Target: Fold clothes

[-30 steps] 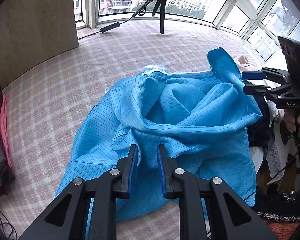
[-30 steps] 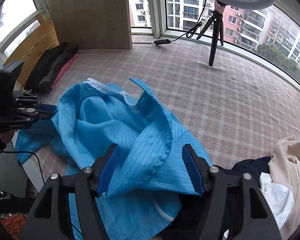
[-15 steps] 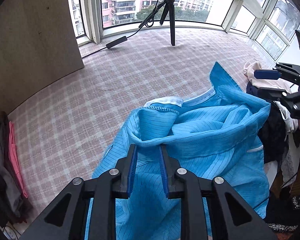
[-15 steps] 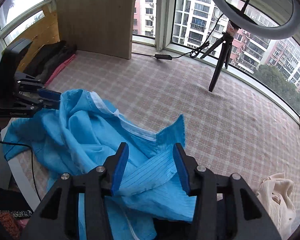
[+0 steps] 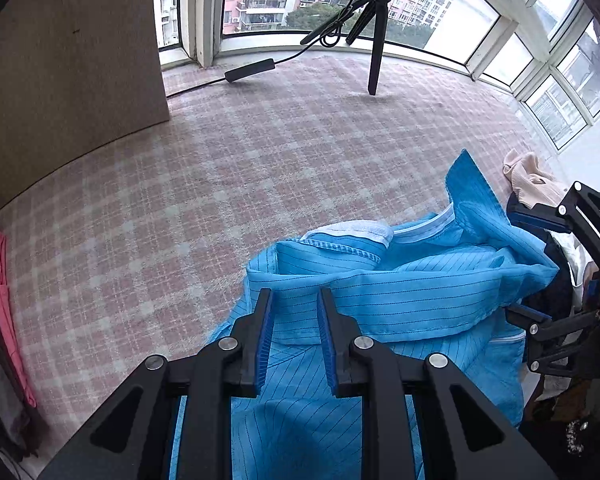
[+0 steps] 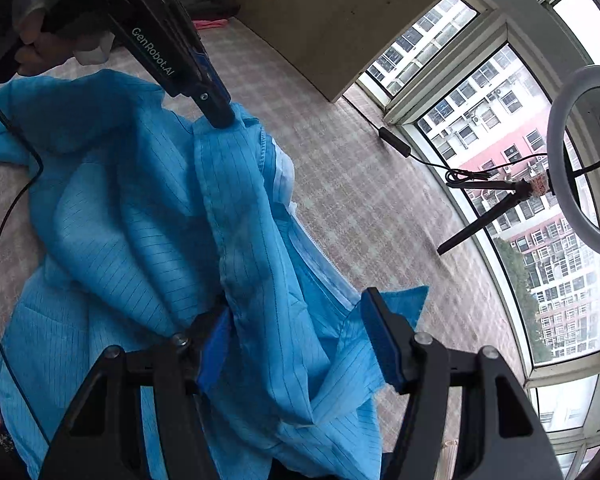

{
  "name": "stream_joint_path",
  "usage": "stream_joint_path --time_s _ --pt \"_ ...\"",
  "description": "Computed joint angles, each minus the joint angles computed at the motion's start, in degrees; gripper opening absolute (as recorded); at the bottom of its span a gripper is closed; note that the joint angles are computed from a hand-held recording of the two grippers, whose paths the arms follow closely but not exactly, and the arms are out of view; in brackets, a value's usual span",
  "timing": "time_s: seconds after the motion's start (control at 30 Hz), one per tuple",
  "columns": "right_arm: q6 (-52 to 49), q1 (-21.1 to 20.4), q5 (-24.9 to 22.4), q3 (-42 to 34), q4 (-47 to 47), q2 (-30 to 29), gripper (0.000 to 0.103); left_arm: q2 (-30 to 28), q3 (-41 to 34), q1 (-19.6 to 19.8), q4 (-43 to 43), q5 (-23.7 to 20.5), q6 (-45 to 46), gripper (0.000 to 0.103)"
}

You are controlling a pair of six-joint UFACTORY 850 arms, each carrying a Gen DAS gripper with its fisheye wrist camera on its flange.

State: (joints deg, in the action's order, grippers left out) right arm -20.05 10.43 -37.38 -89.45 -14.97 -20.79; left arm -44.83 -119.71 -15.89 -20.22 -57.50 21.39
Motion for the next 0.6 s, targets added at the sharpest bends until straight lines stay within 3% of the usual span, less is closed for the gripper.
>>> stream_joint_path --time_s 0.03,0.07,0.13,0.2,0.27,0.37,0.43,0.6 --pt "0.2 -0.7 -1.5 -2.6 2.9 -1.3 0.041 1.0 1.3 0.5 -1.4 0.5 1.0 0.021" --pt "-1.8 -1.9 -3.3 -5.4 8.2 -2.5 0.033 2.1 2.6 0.9 -2.8 1.0 2.1 0.021" --pt "-7.2 -4.5 -4.5 -8.4 18.0 -3.7 0.032 4.6 5.6 1.6 -5.3 2.8 4.5 0.021" --pt "-8.0 -5.3 -4.1 -9.6 19.9 -4.2 0.031 6.7 7.6 1.3 -6.1 4.7 7.3 0.021" --pt "-10.1 -6.5 -8.0 -12.4 24.7 -6.2 0.017 7.5 8.0 0.3 -4.5 6.7 7.7 0.023" --pt "-11.3 -7.5 -11.9 -14.9 29.4 -8.4 0.010 7.5 7.3 -1.6 -4.0 8.6 12.3 0.029" --pt "-11.9 -7.5 -12.2 -14.9 30.3 -8.7 0.009 6.5 5.6 -2.7 -4.1 8.3 14.5 0.032" --pt "-13.3 -9.9 -18.7 -16.9 39.3 -9.5 0.008 4.3 2.4 -5.7 0.7 9.0 17.1 0.038"
